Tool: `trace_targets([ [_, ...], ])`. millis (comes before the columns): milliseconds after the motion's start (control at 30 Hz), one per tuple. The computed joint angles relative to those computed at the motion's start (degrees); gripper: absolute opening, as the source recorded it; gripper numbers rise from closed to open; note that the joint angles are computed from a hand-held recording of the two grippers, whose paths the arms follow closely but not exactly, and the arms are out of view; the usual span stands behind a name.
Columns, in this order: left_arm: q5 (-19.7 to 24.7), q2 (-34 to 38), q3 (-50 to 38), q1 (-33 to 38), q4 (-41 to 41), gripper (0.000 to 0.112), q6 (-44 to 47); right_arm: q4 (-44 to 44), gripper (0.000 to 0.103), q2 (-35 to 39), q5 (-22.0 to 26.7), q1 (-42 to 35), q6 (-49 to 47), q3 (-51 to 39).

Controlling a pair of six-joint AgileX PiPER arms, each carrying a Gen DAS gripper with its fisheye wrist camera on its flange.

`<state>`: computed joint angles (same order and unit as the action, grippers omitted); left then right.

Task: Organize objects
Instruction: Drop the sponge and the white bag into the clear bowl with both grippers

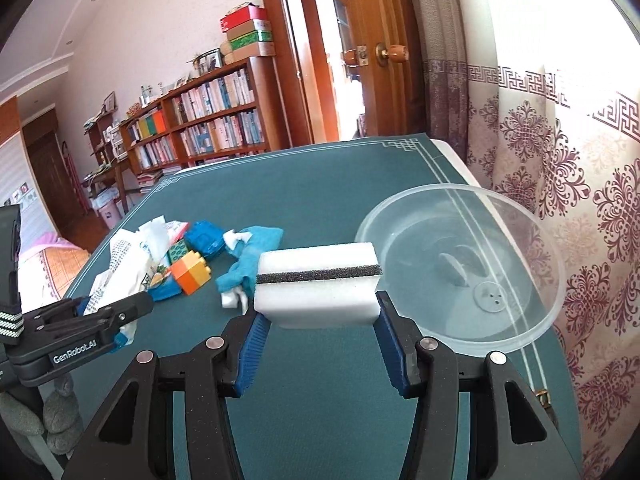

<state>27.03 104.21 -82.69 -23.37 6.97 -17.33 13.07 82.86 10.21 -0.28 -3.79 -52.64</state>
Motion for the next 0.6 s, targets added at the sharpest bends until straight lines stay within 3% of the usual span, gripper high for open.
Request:
trace_targets([
  [200,1.9,2.91,-6.06,-3.27,-2.21,0.053,3.17,-4.54,0.053,4.35,5.29,-8.59,4.34,-5.03],
  [333,3.8,6.06,-11.48,-5.93,-3.32,0.053,5.2,0.36,0.053,7.23,9.02,-13.26,-0.54,-7.8],
  [533,7.14,11.5,-20.37,-8.72,-5.67,0.053,8.44,-0.32,0.055,8.59,9.51,-15.4,-0.1,-9.06],
  [600,8.8,13.79,-24.28,-9.23,-7.03,0.053,9.67,-1.14,0.06,8.46,9.26,-15.36,0.78,-8.97],
])
